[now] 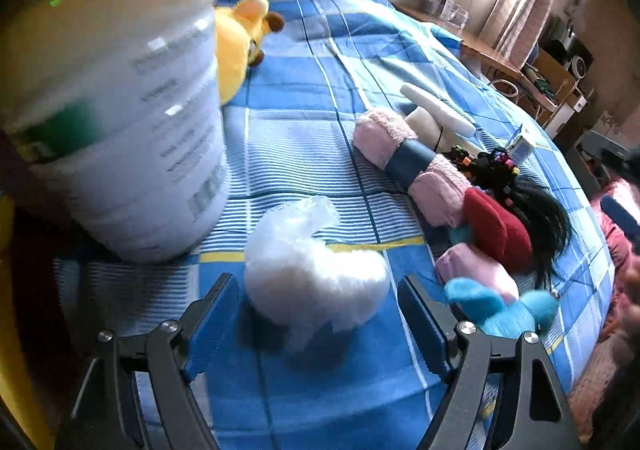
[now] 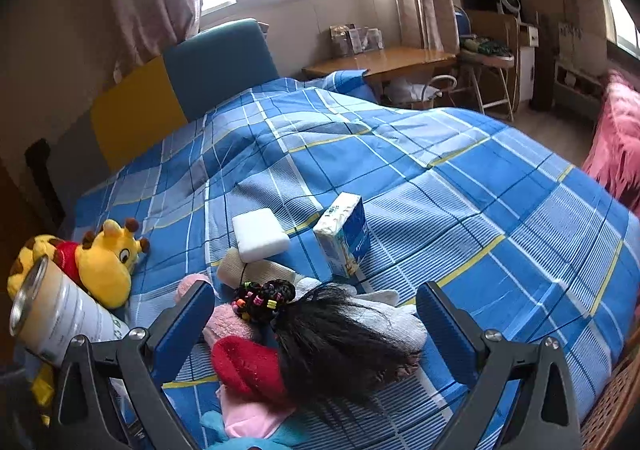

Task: Organize soft objects
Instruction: 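Grasp the white plastic bag with the left gripper while the right gripper grasps the red-and-black doll, then carry the plastic bag into the gold tray and open the left gripper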

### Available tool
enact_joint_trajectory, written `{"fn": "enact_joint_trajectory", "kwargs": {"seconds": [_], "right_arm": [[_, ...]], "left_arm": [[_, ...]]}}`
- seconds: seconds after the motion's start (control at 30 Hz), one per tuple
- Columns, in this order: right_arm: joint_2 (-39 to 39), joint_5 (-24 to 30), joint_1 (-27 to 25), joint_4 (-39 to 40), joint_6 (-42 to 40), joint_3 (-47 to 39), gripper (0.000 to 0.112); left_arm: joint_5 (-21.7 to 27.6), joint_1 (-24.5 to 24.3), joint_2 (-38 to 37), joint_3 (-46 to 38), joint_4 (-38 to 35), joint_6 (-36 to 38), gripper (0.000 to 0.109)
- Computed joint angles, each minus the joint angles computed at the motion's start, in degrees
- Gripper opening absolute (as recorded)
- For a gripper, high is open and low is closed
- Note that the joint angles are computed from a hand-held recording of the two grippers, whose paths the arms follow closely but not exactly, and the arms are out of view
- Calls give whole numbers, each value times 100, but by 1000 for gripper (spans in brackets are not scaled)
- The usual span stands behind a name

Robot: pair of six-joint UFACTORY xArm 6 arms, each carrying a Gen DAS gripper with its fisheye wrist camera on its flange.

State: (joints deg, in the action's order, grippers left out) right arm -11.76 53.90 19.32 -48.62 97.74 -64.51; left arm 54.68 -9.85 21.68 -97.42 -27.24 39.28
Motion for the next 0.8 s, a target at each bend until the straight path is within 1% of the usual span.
{"fn": "enact_joint_trajectory", "kwargs": {"seconds": [0.03, 0.07, 0.1, 0.13, 0.17, 0.23, 0.37, 0.43, 0.47, 0.53, 0.57, 0.6, 0.63, 0.73, 0.8], "right_arm": [[-23, -58, -26, 30, 16, 35, 103], [-48, -126, -59, 73, 25, 76, 103], [-55, -174, -82, 123, 21, 96, 103], [-64, -234, -110, 180, -1, 117, 102], [-83, -414, -168, 276, -31, 175, 99], [-92, -670, -243, 434, -144, 244, 93], [72, -957, -288, 872, -665, 172, 83], [160, -1082, -290, 1046, -934, 122, 81], [190, -1185, -293, 1120, -1048, 120, 78], [232, -1415, -335, 1300, -1250, 145, 77], [275, -1560, -376, 1509, -1426, 158, 73], [313, -1658, -403, 1687, -1567, 165, 66], [364, -1808, -432, 1948, -1808, 180, 64], [573, -1947, -434, 2548, -2428, 82, 63], [716, -1919, -393, 2729, -2707, -39, 63]], "left_arm": [[-39, -35, 48, -30, 46, -16, 77], [-30, -56, 78, -40, -26, 69, 68], [-177, -74, 39, 70, -201, 251, 66], [-243, -73, -17, 164, -368, 449, 61], [-230, -49, -72, 233, -549, 647, 58], [-159, -2, -160, 327, -645, 759, 55], [-158, 163, -503, 725, -882, 1086, 53], [-77, 260, -694, 914, -951, 1245, 53], [-37, 319, -815, 1036, -1000, 1325, 53], [-11, 427, -1053, 1282, -1082, 1457, 53], [58, 484, -1135, 1355, -1129, 1515, 53], [124, 553, -1248, 1458, -1198, 1604, 53], [166, 606, -1350, 1554, -1255, 1698, 53], [400, 766, -1583, 1745, -1362, 1884, 53], [464, 850, -1708, 1863, -1404, 1955, 53]]}}
